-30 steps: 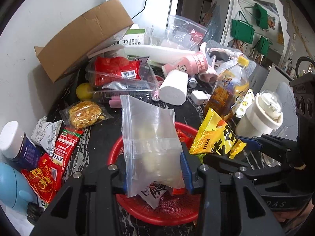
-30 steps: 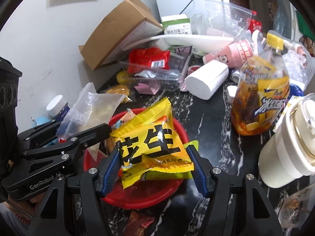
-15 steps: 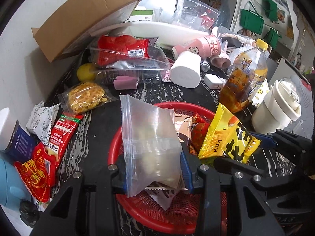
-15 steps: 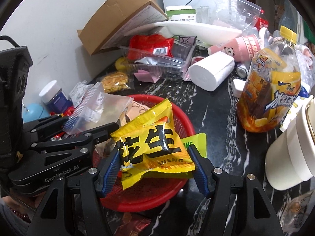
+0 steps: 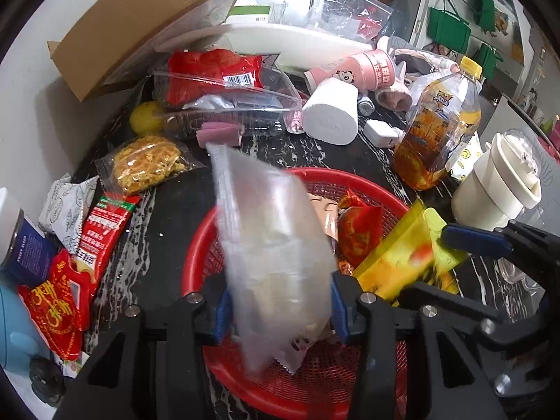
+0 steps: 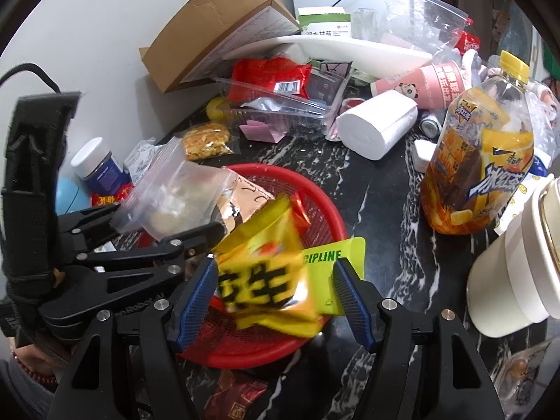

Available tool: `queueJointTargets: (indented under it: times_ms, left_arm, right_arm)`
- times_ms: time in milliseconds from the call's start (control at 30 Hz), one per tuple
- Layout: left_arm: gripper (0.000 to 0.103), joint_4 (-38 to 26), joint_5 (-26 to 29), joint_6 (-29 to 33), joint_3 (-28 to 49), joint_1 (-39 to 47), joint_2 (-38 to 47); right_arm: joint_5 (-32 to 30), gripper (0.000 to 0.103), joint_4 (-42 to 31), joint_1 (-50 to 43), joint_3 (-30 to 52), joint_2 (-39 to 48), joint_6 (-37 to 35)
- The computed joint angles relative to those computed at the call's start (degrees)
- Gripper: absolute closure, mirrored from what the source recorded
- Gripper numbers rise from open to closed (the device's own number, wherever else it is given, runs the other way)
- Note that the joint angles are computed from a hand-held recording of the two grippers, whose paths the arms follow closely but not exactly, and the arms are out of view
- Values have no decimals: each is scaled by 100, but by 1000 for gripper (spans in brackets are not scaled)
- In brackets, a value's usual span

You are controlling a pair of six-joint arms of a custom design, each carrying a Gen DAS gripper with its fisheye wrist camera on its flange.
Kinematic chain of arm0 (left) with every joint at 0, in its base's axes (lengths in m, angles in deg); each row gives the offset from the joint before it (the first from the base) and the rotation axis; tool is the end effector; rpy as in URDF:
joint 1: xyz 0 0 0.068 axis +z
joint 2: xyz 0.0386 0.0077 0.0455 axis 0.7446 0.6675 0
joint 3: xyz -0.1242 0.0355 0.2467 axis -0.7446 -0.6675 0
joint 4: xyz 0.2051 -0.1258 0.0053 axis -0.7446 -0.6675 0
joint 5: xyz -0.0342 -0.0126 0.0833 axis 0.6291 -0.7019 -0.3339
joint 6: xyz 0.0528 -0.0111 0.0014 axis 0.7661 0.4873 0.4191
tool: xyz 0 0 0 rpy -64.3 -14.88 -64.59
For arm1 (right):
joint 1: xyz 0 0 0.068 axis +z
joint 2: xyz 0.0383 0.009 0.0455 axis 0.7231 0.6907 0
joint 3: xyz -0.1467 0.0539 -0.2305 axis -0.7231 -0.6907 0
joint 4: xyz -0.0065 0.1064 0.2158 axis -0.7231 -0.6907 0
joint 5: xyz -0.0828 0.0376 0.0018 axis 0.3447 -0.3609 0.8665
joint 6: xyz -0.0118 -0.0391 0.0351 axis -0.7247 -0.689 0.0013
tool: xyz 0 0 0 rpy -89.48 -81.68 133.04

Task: Organize snacks
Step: 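Lower both packs into the red colander and open both grippers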

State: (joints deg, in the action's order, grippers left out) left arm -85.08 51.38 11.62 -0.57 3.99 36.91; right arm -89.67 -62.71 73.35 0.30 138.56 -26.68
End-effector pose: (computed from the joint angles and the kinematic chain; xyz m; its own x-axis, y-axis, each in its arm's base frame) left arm 0.2448 -0.2271 0.1544 -0.7681 0.1399 -0.6248 0.2743 0.9536 -0.1237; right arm 0.2193 0.1117 0.1874 -0.7681 -0.1667 -0.6182 -0.3049 0.9443 0.1242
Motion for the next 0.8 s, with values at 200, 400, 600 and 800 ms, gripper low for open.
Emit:
queueJointTargets:
  times_ms: [200, 400, 600, 800]
  left_arm:
    - [51, -290, -82, -59, 157, -47, 21]
    - [49, -546, -300, -104, 235, -168, -67]
    - [49, -561, -508, -113, 122, -328, -426]
    - [49, -809, -736, -82, 225, -439, -701]
  right_arm:
    - [121, 24, -190, 59, 41, -87, -19]
    - [226, 23, -331, 78, -9, -287, 31]
    - [270, 22, -503, 95, -60, -726, 123]
    - [430, 22, -769, 162, 90, -1014, 150]
